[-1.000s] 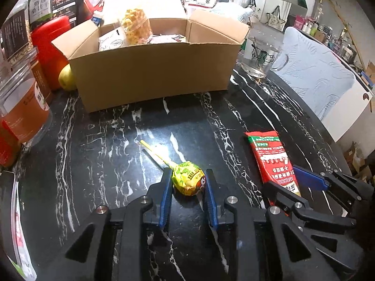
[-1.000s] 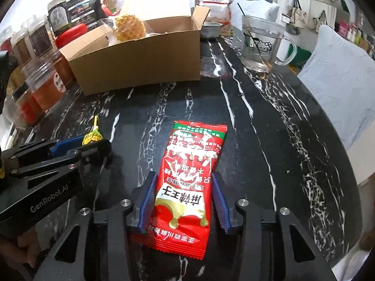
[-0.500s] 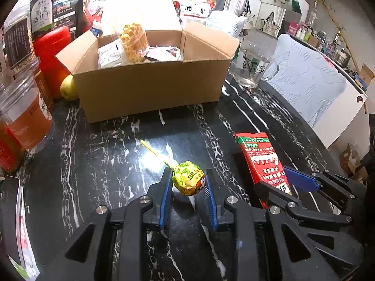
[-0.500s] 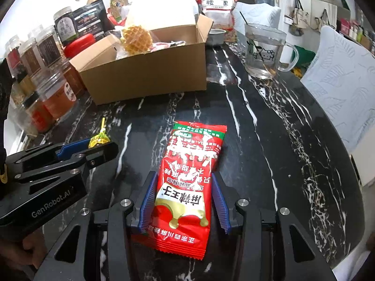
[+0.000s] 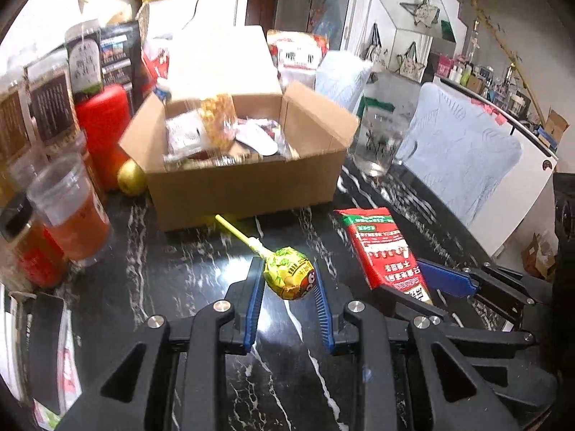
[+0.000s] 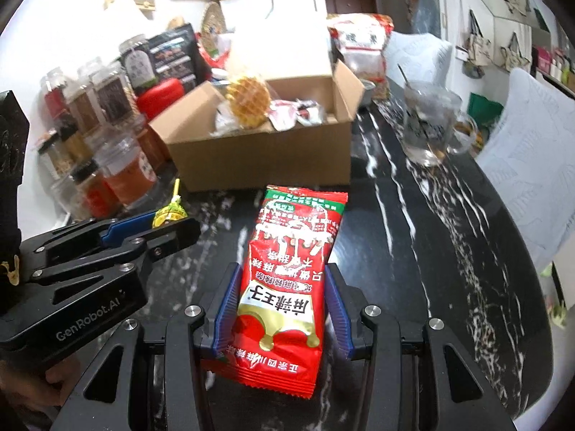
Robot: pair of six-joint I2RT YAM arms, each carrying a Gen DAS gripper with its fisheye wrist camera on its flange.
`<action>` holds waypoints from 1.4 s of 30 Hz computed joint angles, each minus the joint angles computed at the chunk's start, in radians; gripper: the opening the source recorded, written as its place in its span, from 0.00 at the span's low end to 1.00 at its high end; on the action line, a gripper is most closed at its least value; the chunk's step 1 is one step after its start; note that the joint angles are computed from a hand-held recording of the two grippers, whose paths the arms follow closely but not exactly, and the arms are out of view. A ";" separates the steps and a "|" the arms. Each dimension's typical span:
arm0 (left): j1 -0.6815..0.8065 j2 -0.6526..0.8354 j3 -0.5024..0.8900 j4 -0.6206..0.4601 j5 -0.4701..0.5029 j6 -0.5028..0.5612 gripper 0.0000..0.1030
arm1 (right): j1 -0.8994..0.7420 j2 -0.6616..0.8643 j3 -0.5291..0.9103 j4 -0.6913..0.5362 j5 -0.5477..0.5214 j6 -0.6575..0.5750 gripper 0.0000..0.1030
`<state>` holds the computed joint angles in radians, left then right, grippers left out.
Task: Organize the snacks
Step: 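Lift and carry the red packet and lollipop with both grippers toward the box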
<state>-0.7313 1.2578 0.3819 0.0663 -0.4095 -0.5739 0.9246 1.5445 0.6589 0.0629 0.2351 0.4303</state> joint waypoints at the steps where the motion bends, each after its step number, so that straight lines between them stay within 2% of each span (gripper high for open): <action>1: -0.001 -0.017 0.002 -0.010 -0.007 0.004 0.26 | 0.000 -0.005 0.003 0.000 -0.002 -0.007 0.44; 8: 0.021 -0.134 0.033 -0.076 -0.045 0.054 0.26 | 0.003 -0.046 0.062 -0.021 -0.002 -0.070 0.44; 12: 0.058 -0.153 0.050 -0.064 -0.037 0.089 0.26 | -0.006 -0.043 0.098 -0.013 -0.022 -0.097 0.44; 20: 0.174 -0.131 0.073 -0.009 0.042 0.156 0.26 | -0.038 0.010 0.180 -0.010 -0.046 -0.134 0.44; 34: 0.387 0.023 0.233 0.089 0.201 0.306 0.26 | -0.141 0.186 0.429 -0.007 -0.130 -0.248 0.44; 42: 0.467 0.150 0.341 0.149 0.263 0.336 0.26 | -0.199 0.302 0.598 -0.019 -0.170 -0.313 0.44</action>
<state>-0.2644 1.4076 0.7225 0.2151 -0.1462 -0.2377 0.7258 1.8470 1.2569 0.0443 0.0646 0.1176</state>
